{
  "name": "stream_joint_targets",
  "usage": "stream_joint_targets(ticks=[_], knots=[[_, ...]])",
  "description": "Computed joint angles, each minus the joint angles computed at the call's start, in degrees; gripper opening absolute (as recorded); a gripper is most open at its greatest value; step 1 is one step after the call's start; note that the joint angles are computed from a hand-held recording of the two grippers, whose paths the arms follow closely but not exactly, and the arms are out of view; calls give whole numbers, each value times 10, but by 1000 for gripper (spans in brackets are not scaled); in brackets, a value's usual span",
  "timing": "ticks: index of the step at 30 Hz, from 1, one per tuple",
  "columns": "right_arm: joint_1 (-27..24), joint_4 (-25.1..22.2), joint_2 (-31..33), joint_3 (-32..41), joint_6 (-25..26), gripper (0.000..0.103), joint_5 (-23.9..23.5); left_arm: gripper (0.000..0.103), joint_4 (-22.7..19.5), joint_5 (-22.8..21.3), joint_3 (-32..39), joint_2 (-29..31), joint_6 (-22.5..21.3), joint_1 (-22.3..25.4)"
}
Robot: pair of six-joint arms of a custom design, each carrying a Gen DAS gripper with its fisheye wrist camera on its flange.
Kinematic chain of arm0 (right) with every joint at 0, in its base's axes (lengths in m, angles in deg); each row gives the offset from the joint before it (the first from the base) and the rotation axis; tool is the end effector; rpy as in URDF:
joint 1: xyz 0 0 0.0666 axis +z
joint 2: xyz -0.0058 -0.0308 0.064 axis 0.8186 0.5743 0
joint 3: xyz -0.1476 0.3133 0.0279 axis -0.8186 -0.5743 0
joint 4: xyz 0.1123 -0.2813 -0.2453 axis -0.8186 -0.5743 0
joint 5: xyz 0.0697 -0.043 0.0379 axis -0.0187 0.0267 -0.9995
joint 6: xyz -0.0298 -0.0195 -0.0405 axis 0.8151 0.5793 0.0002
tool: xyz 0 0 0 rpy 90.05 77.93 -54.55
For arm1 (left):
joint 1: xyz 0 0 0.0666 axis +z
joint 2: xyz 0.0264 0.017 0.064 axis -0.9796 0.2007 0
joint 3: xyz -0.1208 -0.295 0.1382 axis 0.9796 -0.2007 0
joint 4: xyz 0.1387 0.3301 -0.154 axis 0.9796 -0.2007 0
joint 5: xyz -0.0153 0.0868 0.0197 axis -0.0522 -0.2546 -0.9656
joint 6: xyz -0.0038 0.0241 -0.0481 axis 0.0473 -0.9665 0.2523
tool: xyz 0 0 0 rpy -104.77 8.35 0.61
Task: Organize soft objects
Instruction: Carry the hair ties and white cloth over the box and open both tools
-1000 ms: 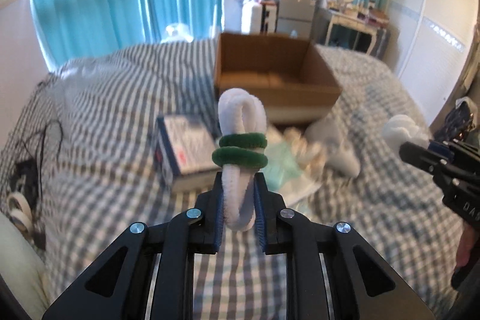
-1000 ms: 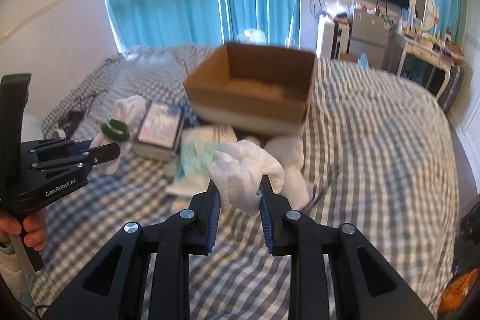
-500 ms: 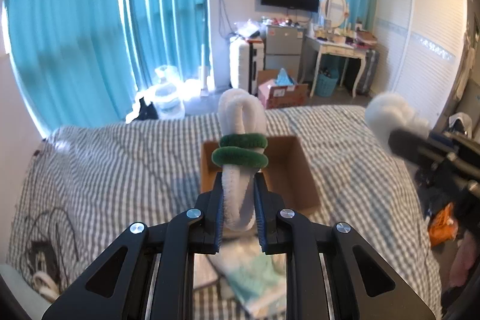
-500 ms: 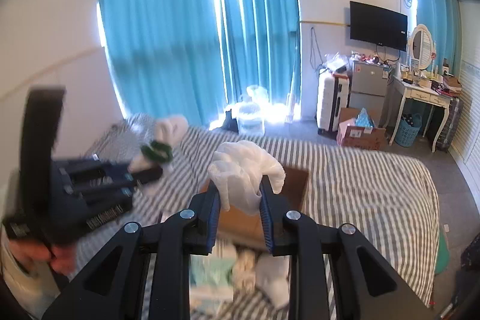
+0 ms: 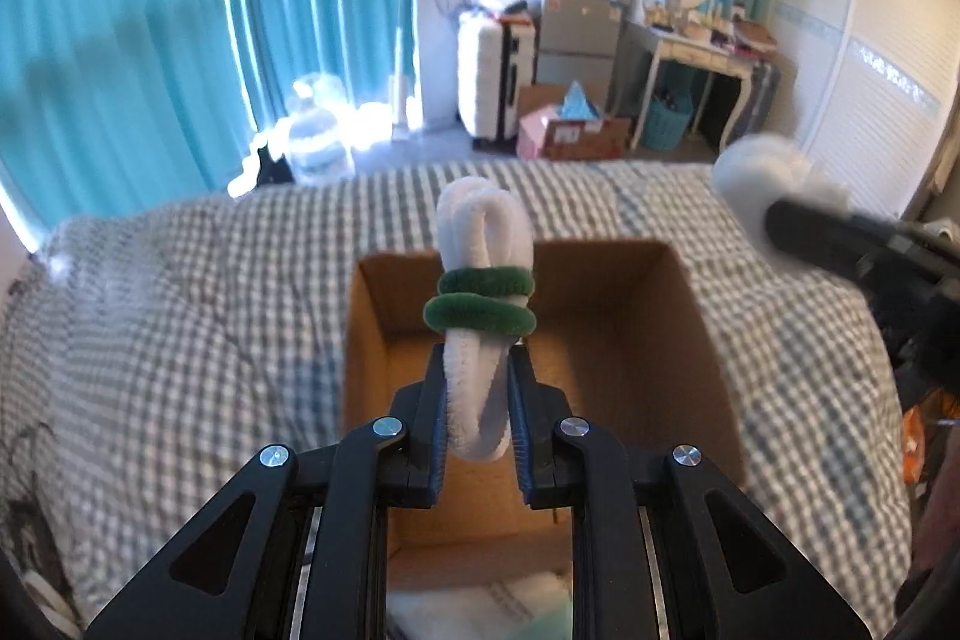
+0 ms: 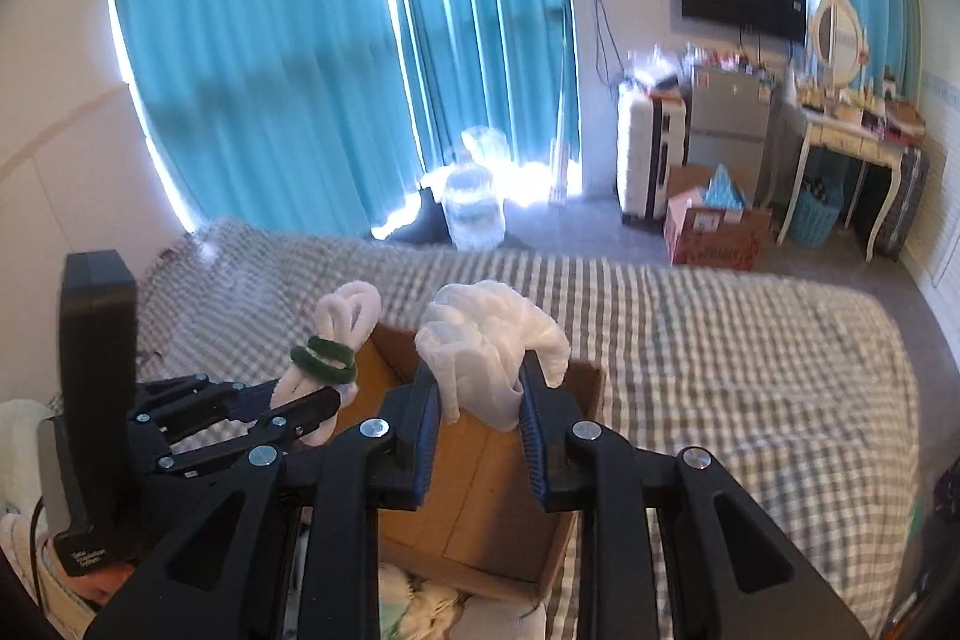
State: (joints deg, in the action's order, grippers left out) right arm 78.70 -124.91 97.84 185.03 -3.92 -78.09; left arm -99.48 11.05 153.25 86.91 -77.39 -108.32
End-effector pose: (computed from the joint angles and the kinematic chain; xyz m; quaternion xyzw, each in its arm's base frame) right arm 0.4052 0.1698 0.6778 -0.0034 0.9012 0.0653 0.4285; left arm 0.4323 -0.2471 0.6289 0.1712 0.9181 -0.0928 0.3451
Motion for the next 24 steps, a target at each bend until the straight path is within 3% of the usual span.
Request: stream_joint_targets(ticks=[4,7,12,15,17,22,24], knots=[[-19,46,-22,-118,-3,23,-22,17,30,1,-57,-10,1,2],[-32,72,-29,-169,1,23,-37,18,55,-13,-98,-22,-11,-2],[-37,119,-44,-237,15,25,-39,22,71,3,-135,-32,-2,0],[-28,129,-54,-251,24,37,-24,24,62,7,-130,-32,-4,-4],[-22,132,-56,-244,21,66,-8,28,48,-1,-119,-30,4,-9],[-3,121,-73,-215,12,77,36,56,30,-22,-93,-43,16,-21],[8,103,-82,-197,9,83,58,60,26,-25,-83,-58,22,-24]])
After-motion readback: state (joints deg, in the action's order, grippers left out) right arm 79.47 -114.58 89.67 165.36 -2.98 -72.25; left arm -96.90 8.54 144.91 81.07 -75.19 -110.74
